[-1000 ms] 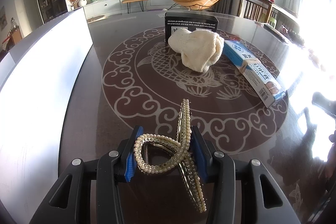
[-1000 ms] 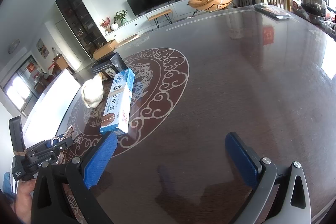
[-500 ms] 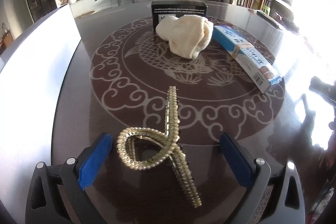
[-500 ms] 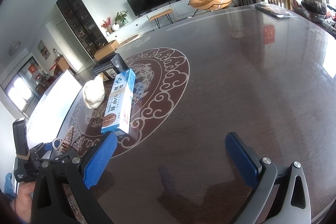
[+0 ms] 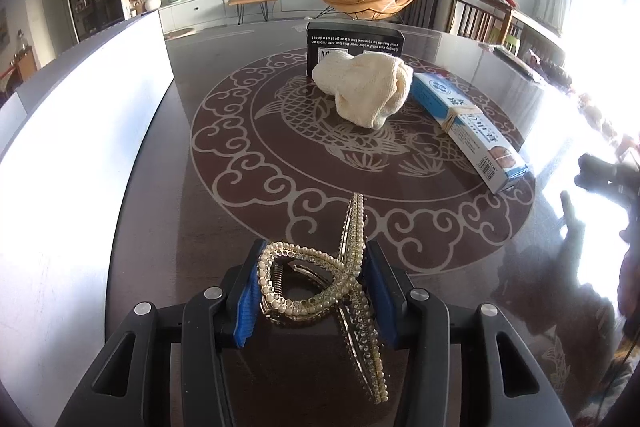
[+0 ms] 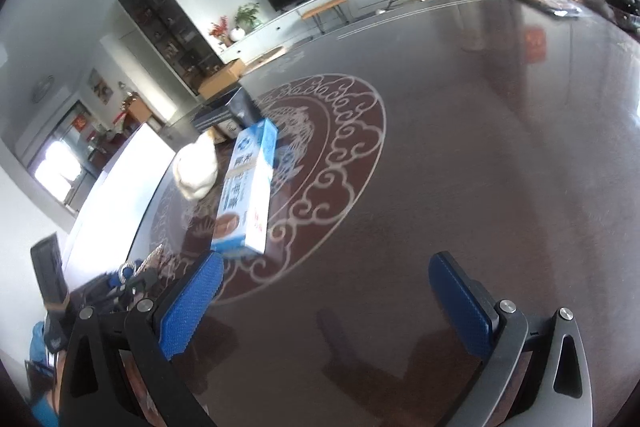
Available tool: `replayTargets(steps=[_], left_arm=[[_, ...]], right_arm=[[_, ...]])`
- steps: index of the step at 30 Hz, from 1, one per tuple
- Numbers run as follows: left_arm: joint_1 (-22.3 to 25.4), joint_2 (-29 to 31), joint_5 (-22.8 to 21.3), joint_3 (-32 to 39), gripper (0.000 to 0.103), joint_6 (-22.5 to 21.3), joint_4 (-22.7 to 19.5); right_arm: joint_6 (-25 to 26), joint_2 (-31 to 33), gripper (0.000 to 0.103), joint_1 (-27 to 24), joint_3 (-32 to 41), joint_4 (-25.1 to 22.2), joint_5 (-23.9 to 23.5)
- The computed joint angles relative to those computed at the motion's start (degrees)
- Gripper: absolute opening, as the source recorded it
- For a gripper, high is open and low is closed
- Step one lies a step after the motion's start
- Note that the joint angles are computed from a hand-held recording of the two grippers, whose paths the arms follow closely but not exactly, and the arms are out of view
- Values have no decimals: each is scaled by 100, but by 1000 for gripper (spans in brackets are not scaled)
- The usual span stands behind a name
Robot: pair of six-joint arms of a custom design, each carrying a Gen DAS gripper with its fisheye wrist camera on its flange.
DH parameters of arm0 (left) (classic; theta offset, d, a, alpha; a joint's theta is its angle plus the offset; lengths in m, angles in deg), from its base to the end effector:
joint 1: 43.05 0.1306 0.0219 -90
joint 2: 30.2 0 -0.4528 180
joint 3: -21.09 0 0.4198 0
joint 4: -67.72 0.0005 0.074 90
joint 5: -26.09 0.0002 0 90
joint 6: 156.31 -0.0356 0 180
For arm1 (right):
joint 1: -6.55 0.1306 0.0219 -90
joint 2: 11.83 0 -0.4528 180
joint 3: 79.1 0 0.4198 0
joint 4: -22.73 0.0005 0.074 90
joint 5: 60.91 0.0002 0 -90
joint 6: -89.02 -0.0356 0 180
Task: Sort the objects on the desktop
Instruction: 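Hold the pearl clip raised in the left tool beside the pile, then close the right tool on the blue-and-white box while the left tool holds the clip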
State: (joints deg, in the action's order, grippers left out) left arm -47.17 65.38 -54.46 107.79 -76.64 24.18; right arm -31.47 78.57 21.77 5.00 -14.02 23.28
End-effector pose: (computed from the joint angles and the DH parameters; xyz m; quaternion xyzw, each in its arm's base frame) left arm 0.5452 -0.0456 0.4299 0.1450 0.9327 -0.0605 0.3248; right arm 0.5030 0.1401 0.4625 0.1017 0.9106 0.1974 0.3485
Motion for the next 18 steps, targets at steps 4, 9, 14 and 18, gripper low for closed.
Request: replayTargets(steps=[4,9,14,18], left_arm=[[-5,-10,-28,-21,47,-15,15],[0,-13,-39,-21,48,-36,8],[243,-7,871,54,77,-381,-404],[395,-59,914,17,77,-500,-489]], right_arm=[[275,479,103,141,816,-556,7],[1229,1467,103,647,2232,-1669,507],[1369,2192,103,876,3029,-2422,1244],[1528,2382,103,908,3150,-2648,1276]])
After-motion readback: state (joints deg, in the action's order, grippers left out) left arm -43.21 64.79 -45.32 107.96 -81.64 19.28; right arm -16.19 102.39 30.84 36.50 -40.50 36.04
